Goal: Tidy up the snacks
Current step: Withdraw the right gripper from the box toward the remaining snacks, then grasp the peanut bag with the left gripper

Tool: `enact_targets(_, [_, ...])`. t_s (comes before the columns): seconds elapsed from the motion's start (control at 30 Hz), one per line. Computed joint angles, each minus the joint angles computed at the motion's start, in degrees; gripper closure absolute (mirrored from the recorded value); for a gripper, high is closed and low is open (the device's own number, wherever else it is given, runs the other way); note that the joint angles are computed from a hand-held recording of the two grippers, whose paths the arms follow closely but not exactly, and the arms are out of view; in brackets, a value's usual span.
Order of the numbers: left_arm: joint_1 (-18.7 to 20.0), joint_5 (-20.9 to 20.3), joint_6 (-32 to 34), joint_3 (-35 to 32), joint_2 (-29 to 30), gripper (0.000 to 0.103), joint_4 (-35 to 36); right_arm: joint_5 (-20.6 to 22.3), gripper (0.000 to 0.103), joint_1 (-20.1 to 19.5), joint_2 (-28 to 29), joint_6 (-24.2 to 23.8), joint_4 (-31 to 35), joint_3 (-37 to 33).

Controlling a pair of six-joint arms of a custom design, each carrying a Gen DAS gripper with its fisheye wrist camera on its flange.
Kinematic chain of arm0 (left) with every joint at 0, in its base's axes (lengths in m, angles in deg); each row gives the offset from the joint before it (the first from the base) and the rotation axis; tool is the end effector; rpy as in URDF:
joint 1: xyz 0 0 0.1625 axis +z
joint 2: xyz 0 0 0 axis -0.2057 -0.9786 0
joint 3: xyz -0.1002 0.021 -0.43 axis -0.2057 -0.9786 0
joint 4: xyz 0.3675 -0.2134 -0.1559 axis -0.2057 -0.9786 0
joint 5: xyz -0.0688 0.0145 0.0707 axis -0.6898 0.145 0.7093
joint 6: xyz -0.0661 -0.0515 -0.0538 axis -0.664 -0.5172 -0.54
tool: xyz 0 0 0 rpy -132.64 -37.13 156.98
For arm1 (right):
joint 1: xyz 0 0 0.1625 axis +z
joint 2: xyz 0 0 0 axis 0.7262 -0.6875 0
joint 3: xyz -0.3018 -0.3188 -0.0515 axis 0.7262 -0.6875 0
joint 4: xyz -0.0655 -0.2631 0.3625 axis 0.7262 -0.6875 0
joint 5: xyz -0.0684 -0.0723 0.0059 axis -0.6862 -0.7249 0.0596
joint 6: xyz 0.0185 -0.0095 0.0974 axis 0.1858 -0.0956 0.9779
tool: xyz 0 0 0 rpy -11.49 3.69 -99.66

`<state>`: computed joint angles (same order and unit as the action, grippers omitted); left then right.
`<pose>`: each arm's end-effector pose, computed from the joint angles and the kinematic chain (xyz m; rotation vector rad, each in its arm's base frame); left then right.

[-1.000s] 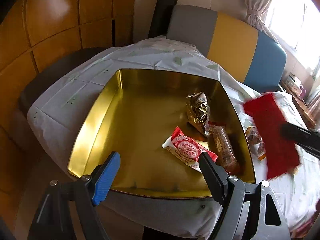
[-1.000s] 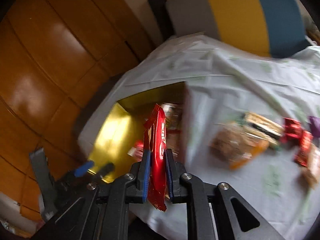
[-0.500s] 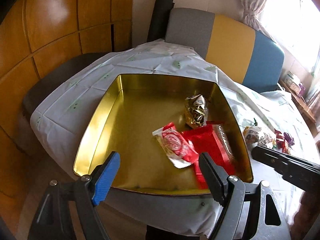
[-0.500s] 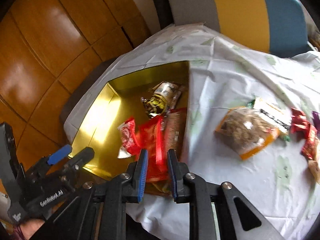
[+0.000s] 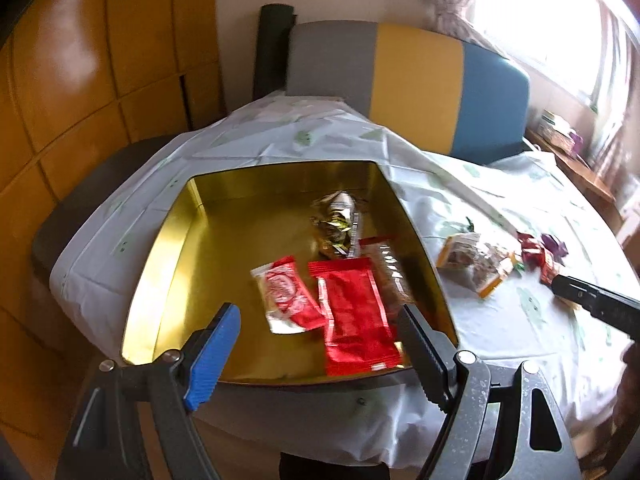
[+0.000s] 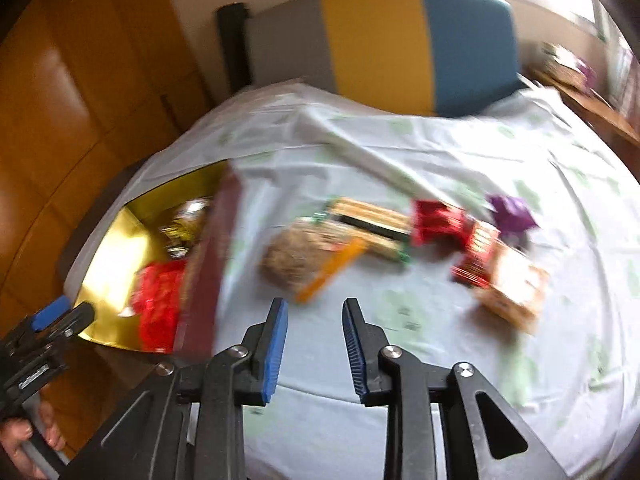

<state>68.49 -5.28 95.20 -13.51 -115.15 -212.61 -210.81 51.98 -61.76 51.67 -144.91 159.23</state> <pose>-0.3064 -0.8104 0.1913 0.9019 2.3625 -0.7000 0.1698 -0.6842 0.2745 -0.1675 -2.2555 1.0922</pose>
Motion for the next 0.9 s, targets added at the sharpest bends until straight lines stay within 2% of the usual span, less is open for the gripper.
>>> enact_targets(0.27, [-1.1,-1.9,2.6,0.5,0.4,0.022,1.5,-3.6,0.072,-2.5,-4.5,5.9,-1.9,5.2])
enact_targets(0.53, [-2.0,-3.6,4.5,1.1,0.5,0.022,5.0,-3.5,0.070,-3.8,-7.0,10.6,-1.8,8.3])
enact_targets(0.7, [-2.6,-7.1,4.8,0.3,0.3,0.022,10.8,-3.0,0.069,-3.7,-8.5,11.3,-3.5,10.6])
enact_targets(0.8, [-3.2,-8.2,6.0,-0.5,0.9,0.022,12.0,-2.9,0.068,-3.6,-9.4,11.4,-4.2,11.8])
enact_targets(0.9, [-3.5,-9.3,8.4,-3.7,3.0,0.022,15.9,-3.3,0.068,-3.8,-10.0,11.6,-4.2,12.6])
